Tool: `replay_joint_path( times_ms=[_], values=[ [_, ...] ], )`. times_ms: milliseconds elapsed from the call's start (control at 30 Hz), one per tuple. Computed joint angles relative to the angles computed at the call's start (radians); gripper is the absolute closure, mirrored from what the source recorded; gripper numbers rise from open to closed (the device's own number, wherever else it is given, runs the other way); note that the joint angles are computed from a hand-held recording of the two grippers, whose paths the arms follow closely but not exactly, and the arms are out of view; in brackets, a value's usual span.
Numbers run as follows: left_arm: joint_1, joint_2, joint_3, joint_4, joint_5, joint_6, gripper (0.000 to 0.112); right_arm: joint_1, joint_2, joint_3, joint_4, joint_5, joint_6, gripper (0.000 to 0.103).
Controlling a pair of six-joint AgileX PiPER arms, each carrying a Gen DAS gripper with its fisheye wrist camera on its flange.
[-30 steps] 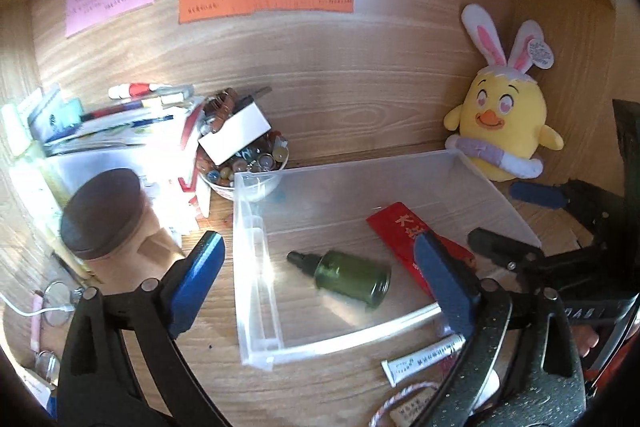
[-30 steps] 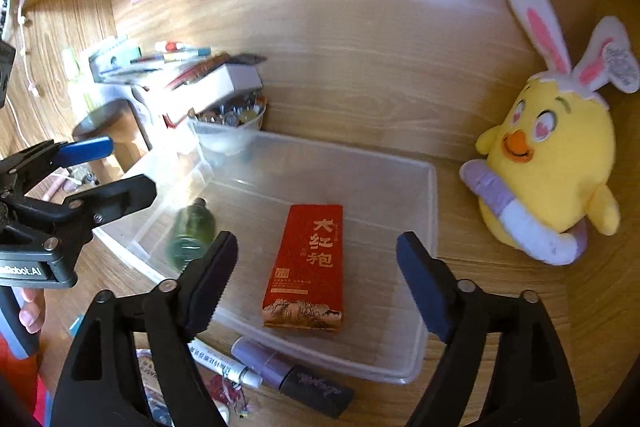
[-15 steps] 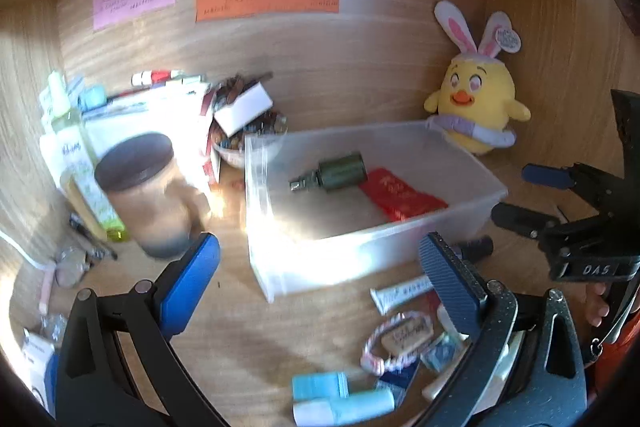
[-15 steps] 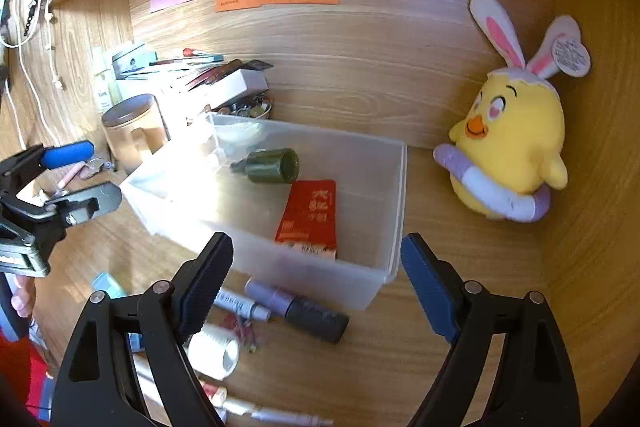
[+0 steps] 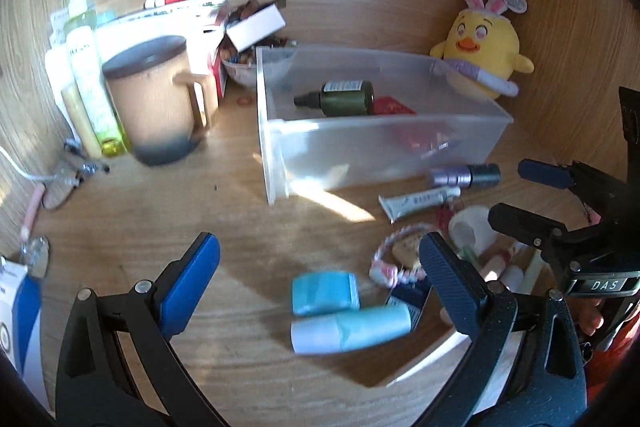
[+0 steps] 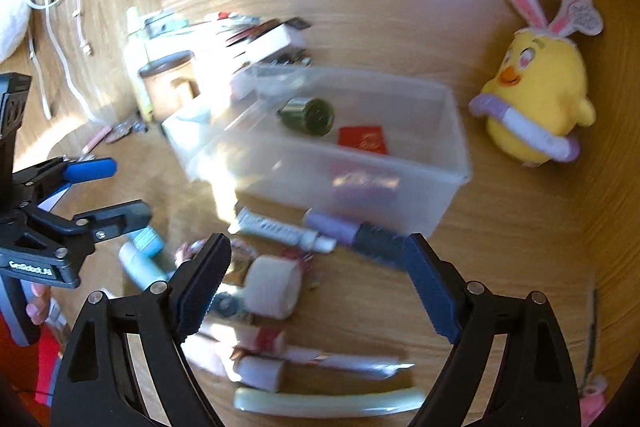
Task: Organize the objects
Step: 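Grasp the blue tape roll with the left gripper while the right grasps the white roll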
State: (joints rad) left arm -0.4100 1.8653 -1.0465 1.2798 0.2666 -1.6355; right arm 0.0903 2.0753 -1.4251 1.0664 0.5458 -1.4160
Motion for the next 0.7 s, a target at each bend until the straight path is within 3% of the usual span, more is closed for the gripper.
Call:
replay_joint_path(
  times_ms=[167, 233, 267, 400, 700],
  values=[
    [0.006, -0.005, 0.044, 0.131, -0.036, -0.159, 0.013, 0.012, 0.007, 0.031, 0.027, -0.003, -0.016, 0.019],
    [0.013, -0.009, 0.056, 0.161, -0.059, -0.193, 0.023, 0.012, 0.014, 0.032, 0.025, 0.002, -0.002, 0.02],
    [0.013, -0.008, 0.058, 0.153, -0.065, -0.182, 0.029, 0.012, 0.016, 0.031, 0.023, 0.001, 0.005, 0.026],
    [0.009, 0.006, 0.061, 0.212, -0.069, -0.248, 0.036, 0.004, 0.037, 0.01, -0.006, 0.038, 0.059, 0.044],
    [0.019, 0.044, 0.048, 0.154, -0.102, -0.208, 0.06, 0.03, 0.037, 0.021, -0.059, 0.011, 0.098, 0.062]
  ],
)
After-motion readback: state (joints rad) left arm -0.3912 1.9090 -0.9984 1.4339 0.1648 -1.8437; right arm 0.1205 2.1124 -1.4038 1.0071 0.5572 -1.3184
